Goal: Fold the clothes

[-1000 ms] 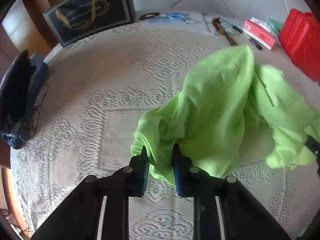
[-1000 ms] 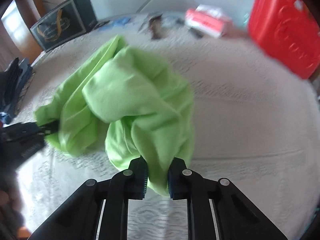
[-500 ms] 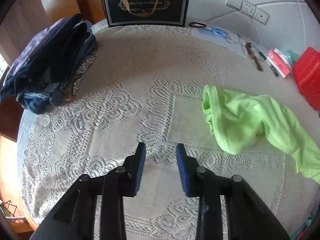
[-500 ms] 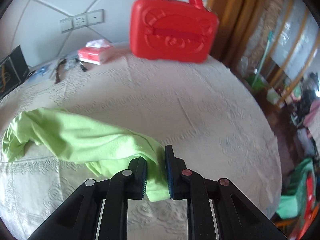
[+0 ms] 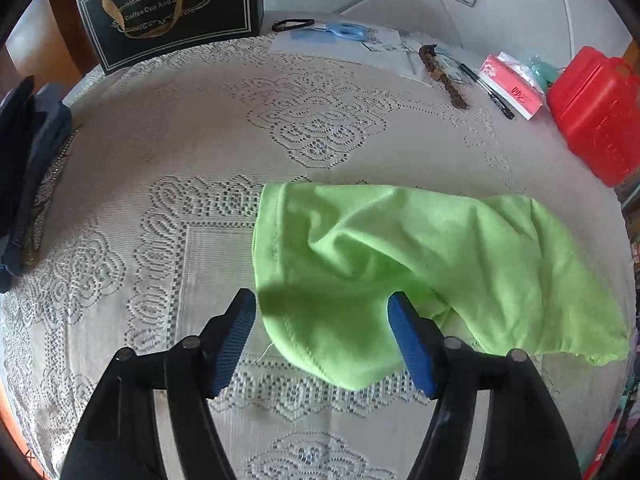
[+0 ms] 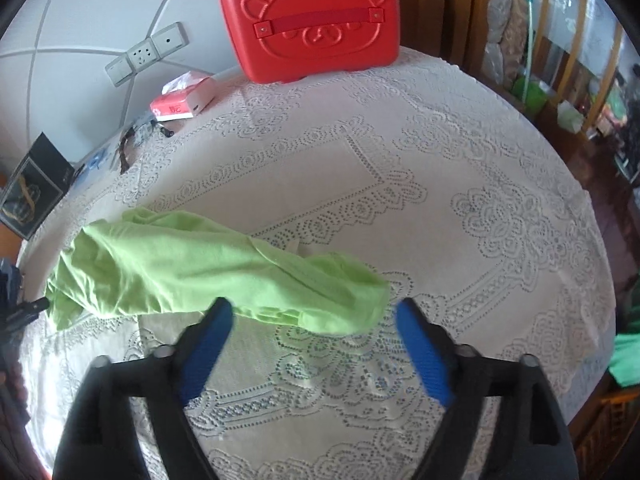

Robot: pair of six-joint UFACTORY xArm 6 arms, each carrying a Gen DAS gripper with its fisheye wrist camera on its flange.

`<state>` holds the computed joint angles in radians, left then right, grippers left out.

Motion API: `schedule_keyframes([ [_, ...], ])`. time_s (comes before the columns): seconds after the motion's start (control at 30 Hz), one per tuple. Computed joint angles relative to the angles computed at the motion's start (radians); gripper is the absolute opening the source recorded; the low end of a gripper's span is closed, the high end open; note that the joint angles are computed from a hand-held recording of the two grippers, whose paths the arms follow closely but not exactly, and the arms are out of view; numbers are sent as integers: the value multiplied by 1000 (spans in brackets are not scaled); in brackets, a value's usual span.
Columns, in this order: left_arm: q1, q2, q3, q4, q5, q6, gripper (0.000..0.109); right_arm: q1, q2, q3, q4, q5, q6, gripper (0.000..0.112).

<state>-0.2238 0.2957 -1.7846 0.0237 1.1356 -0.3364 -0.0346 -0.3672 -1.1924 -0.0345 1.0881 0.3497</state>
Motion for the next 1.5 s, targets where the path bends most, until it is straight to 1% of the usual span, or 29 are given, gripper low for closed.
schedule_keyframes([
  [0.13,-3,69,-56,10,21,-1,68,9,53,-12,-11,10,7,87],
  [0.23,-19,70,-39,56,-9,14,69,17,100,-17,-3,2,0,89],
  [0.3,-20,63,-19,60,-33,20,71,24,137,-26,4,-6,-2,91],
  [0.37,-18,56,-5,52,-47,44,71,32,172,-36,7,-16,-2,91],
  [0.4,-17,56,-4,50,-47,53,71,36,188,-40,15,-21,-6,91],
  [0.43,-17,62,-16,52,-36,46,71,40,204,-45,23,-25,-12,89],
  [0.47,-17,71,-32,54,-20,34,69,47,218,-50,48,-32,-38,81],
  [0.5,-17,83,-55,56,-3,21,64,54,232,-57,74,-38,-66,51],
  [0.53,-17,98,-83,63,14,7,57,62,242,-66,81,-38,-80,33],
  [0.57,-19,114,-115,77,29,-2,38,74,255,-84,74,-35,-89,28],
  [0.6,-21,129,-149,95,46,-8,26,82,270,-105,76,-36,-101,16],
  [0.63,-22,146,-184,112,63,-14,25,87,279,-124,73,-44,-105,12],
  [0.7,-25,140,-207,157,59,-27,25,77,259,-143,85,-66,-111,11],
  [0.8,-24,70,-166,220,14,-43,25,61,233,-177,107,-100,-120,11],
  [0.87,-13,-7,-97,222,-17,-28,25,48,183,-168,115,-105,-127,11],
  [0.97,8,-114,10,173,-35,25,25,29,93,-129,128,-68,-151,11],
  [1.1,29,-276,223,141,-30,61,25,4,-5,-62,155,-10,-174,12],
  [1.17,37,-356,335,133,-21,63,25,-10,-38,-15,177,-4,-163,14],
  [1.27,54,-440,455,126,10,82,25,-30,-71,40,211,1,-151,29],
  [1.3,60,-461,483,116,19,92,25,-33,-70,47,220,0,-151,36],
  [1.33,69,-479,506,97,29,107,25,-36,-69,54,230,-1,-151,45],
  [1.37,80,-491,517,72,36,116,27,-39,-68,60,239,-3,-150,52],
  [1.4,92,-502,523,47,40,121,31,-44,-59,59,251,-3,-155,67],
  [1.43,104,-512,528,23,44,125,33,-46,-40,53,260,-12,-158,76],
  [1.5,121,-525,517,-2,35,111,35,-48,3,32,276,-30,-163,77],
])
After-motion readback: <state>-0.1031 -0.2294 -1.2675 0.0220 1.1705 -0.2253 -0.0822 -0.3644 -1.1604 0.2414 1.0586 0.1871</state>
